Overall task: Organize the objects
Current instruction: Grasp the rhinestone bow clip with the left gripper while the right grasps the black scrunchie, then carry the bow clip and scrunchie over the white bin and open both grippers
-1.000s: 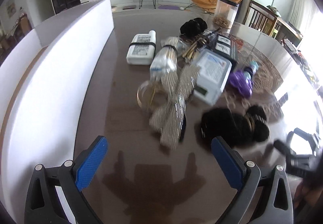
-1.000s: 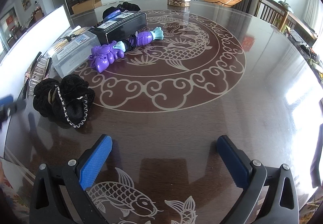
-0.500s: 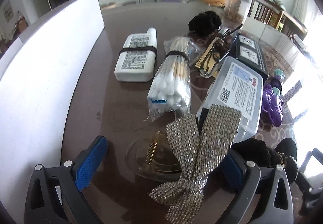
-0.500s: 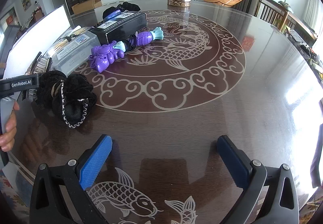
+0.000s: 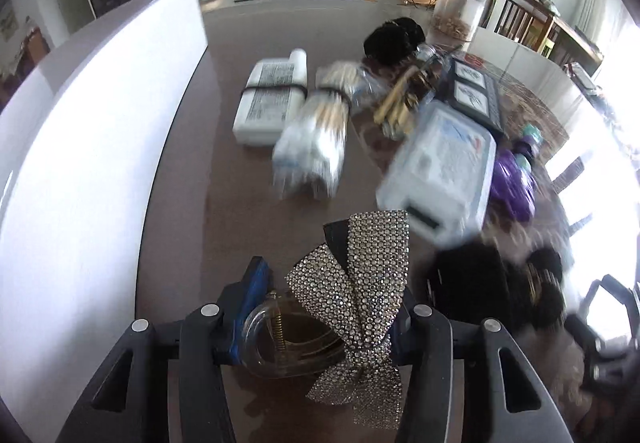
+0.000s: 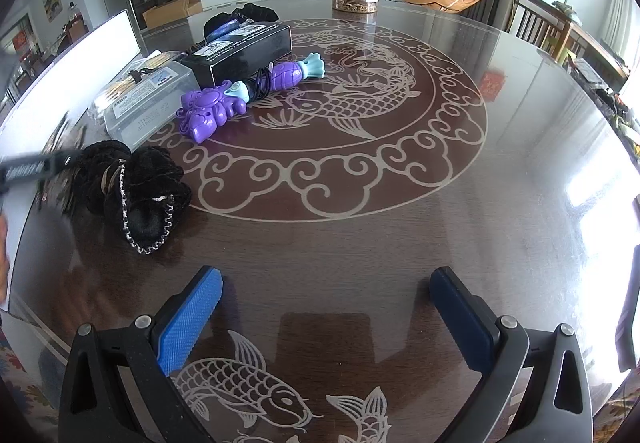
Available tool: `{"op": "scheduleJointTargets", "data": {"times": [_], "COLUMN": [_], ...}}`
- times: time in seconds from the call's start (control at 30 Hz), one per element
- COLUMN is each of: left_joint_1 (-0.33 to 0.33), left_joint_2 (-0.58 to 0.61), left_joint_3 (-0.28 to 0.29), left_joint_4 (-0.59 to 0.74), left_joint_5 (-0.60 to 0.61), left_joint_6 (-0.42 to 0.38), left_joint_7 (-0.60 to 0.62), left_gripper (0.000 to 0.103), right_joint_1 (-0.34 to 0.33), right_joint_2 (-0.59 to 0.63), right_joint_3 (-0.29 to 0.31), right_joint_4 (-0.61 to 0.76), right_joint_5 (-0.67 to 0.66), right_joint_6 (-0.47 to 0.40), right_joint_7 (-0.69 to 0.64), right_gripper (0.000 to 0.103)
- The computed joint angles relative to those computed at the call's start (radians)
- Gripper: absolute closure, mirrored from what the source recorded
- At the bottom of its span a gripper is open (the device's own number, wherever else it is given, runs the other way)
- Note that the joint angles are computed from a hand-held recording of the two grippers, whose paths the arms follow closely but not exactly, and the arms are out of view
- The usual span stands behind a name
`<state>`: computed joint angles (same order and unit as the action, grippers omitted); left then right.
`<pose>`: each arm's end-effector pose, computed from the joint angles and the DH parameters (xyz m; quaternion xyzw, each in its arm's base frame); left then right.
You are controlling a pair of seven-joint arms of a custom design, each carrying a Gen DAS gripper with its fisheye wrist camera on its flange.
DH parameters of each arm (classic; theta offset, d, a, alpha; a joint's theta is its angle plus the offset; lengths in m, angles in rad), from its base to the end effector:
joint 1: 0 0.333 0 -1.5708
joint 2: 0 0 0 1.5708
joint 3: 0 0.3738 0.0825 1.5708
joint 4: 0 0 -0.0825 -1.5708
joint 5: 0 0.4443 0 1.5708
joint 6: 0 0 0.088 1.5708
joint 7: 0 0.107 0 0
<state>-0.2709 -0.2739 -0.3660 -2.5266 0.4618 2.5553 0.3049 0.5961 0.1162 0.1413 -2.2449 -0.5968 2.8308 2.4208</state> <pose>0.3907 -0.2988 0.4126 -0.7744 0.5864 -0.1599 0.1757 0.4384 0.4352 0.3764 -0.8057 0.5283 -0.1434 0.2261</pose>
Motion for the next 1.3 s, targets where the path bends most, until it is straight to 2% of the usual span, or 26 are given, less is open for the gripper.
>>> {"op": "scheduleJointTargets", "data": {"times": [0.03, 0.1, 0.13, 0.17, 0.23, 0.3, 0.33, 0.37, 0.4, 0.43, 0.47, 0.53, 0.7, 0.8, 0.87, 1.0, 1.07, 1.13, 1.2, 1.27, 1.3], "left_joint_1": [-0.015, -0.044, -0.05, -0.055, -0.07, -0.081, -0.079, -0.081, -0.079, -0.081, -0.092, -0.1, -0.147, -0.154, -0.141, -0.088, -0.062, -0.033, -0.007, 0.014, 0.022], "left_joint_2": [-0.021, -0.072, -0.089, -0.1, -0.13, -0.162, -0.17, -0.184, -0.198, -0.212, -0.238, -0.284, -0.41, -0.509, -0.586, -0.762, -0.822, -0.882, -0.914, -0.925, -0.919], "left_joint_3": [0.002, 0.001, -0.008, -0.016, -0.015, -0.012, -0.011, -0.017, -0.022, -0.035, -0.031, -0.034, -0.025, -0.014, -0.018, -0.011, -0.007, 0.006, 0.015, 0.019, 0.019], "left_joint_4": [-0.022, -0.07, -0.084, -0.096, -0.123, -0.143, -0.145, -0.147, -0.148, -0.151, -0.157, -0.166, -0.207, -0.231, -0.243, -0.275, -0.288, -0.307, -0.321, -0.331, -0.333], "left_joint_5": [-0.023, -0.067, -0.078, -0.089, -0.124, -0.157, -0.165, -0.174, -0.175, -0.18, -0.193, -0.207, -0.264, -0.291, -0.295, -0.278, -0.267, -0.254, -0.243, -0.235, -0.234], "left_joint_6": [0.015, 0.038, 0.039, 0.043, 0.06, 0.073, 0.075, 0.068, 0.065, 0.061, 0.052, 0.045, 0.013, -0.017, -0.075, -0.271, -0.354, -0.429, -0.476, -0.504, -0.514], "left_joint_7": [0.002, 0.017, 0.015, 0.013, 0.022, 0.035, 0.047, 0.053, 0.059, 0.054, 0.065, 0.076, 0.118, 0.14, 0.146, 0.155, 0.162, 0.168, 0.178, 0.184, 0.187], "left_gripper": [0.053, 0.053, 0.053, 0.053, 0.053, 0.053, 0.053, 0.053, 0.053, 0.053, 0.053, 0.053, 0.053, 0.053, 0.053, 0.053, 0.053, 0.053, 0.053, 0.053, 0.053], "right_joint_1": [-0.013, -0.048, -0.082, -0.092, -0.078, -0.09, -0.1, -0.091, -0.062, -0.022, 0.019, 0.011, -0.067, -0.069, -0.057, -0.006, 0.03, 0.08, 0.144, 0.203, 0.209], "right_joint_2": [-0.005, -0.02, -0.025, -0.022, 0.006, 0.065, 0.109, 0.143, 0.181, 0.207, 0.222, 0.21, 0.125, 0.095, 0.088, 0.131, 0.165, 0.227, 0.284, 0.355, 0.392], "right_joint_3": [0.012, 0.058, 0.113, 0.143, 0.16, 0.208, 0.236, 0.236, 0.216, 0.183, 0.142, 0.141, 0.197, 0.215, 0.235, 0.282, 0.297, 0.296, 0.268, 0.24, 0.25], "right_joint_4": [-0.01, -0.047, -0.058, -0.047, 0.019, 0.114, 0.177, 0.226, 0.282, 0.324, 0.349, 0.332, 0.237, 0.237, 0.269, 0.407, 0.474, 0.57, 0.652, 0.742, 0.783], "right_joint_5": [0.052, 0.232, 0.359, 0.417, 0.426, 0.512, 0.563, 0.576, 0.555, 0.515, 0.476, 0.571, 0.902, 1.058, 1.148, 1.285, 1.314, 1.287, 1.196, 1.098, 1.034], "right_joint_6": [0.028, 0.153, 0.216, 0.233, 0.193, 0.122, 0.064, 0.009, -0.059, -0.114, -0.151, -0.123, -0.071, -0.076, -0.084, -0.095, -0.105, -0.134, -0.154, -0.174, -0.183], "right_joint_7": [-0.047, -0.242, -0.409, -0.52, -0.657, -0.822, -0.901, -0.937, -0.946, -0.932, -0.894, -0.882, -0.919, -0.949, -1.007, -1.146, -1.181, -1.176, -1.124, -1.064, -1.021], "right_gripper": [0.0, 0.0, 0.0, 0.0, 0.0, 0.0, 0.002, 0.007, 0.026, 0.052, 0.054, 0.061, 0.062, 0.062, 0.062, 0.061, 0.061, 0.061, 0.061, 0.057, 0.052]}}
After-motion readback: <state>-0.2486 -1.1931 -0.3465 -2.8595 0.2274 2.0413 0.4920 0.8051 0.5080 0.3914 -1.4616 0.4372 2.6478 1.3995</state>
